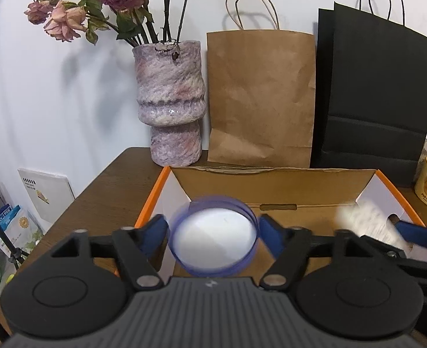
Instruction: Organize rigid objects
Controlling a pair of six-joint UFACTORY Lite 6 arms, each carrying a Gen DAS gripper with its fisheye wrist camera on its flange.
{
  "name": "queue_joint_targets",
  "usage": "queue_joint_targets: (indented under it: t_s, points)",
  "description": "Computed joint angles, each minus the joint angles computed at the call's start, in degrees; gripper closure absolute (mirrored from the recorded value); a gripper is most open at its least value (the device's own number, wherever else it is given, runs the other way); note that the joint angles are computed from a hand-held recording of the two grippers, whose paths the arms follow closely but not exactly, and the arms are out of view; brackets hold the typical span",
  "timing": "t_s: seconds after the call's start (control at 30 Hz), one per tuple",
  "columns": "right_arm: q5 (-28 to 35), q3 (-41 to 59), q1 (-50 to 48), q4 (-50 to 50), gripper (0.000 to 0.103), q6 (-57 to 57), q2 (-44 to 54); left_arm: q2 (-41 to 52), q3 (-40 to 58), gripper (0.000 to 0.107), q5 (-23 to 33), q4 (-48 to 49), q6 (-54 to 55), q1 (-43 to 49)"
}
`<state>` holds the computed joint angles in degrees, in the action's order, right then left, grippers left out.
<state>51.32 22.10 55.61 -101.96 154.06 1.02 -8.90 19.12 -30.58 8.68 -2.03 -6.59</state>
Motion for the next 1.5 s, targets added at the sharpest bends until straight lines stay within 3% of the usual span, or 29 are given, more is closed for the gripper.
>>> queue_joint_targets:
  t_s: [0.07,0.13,0.6,0.97,1.3,1.5]
  points:
    - [1.2,0.0,-0.1,1.7,0.013,-0.1,0.1,-0.9,-1.0,0.004,-1.2,-2.3,1.7,-0.3]
    - [2.9,-0.2,0.5,2.7,0.002,-0.4,0.0,-1.7,-1.5,0.004,-1.4,-1.0,0.6,0.0]
    - [2.0,-0.2,-0.1,3.3,0.000,-1.5,-0.4,-1.5,-0.5,0.004,1.1,-2.0,1.1,-0.4]
    - [3.0,-1.6,3.1,6.9,0.000,-3.0,-3.3,-6.7,-3.3,0.004,2.9,3.9,-3.0,1.4]
    - [6.1,-4.0,10.3,13.8,0.000,-4.1,-6.8,-15.2,-8.1,0.004,5.3,13.6,-10.3,4.4]
    - [8.6,-4.1,16.9,19.6,0.000,-4.4,-7.0,-23.8,-12.1,0.004,7.5,27.6,-21.7,8.8]
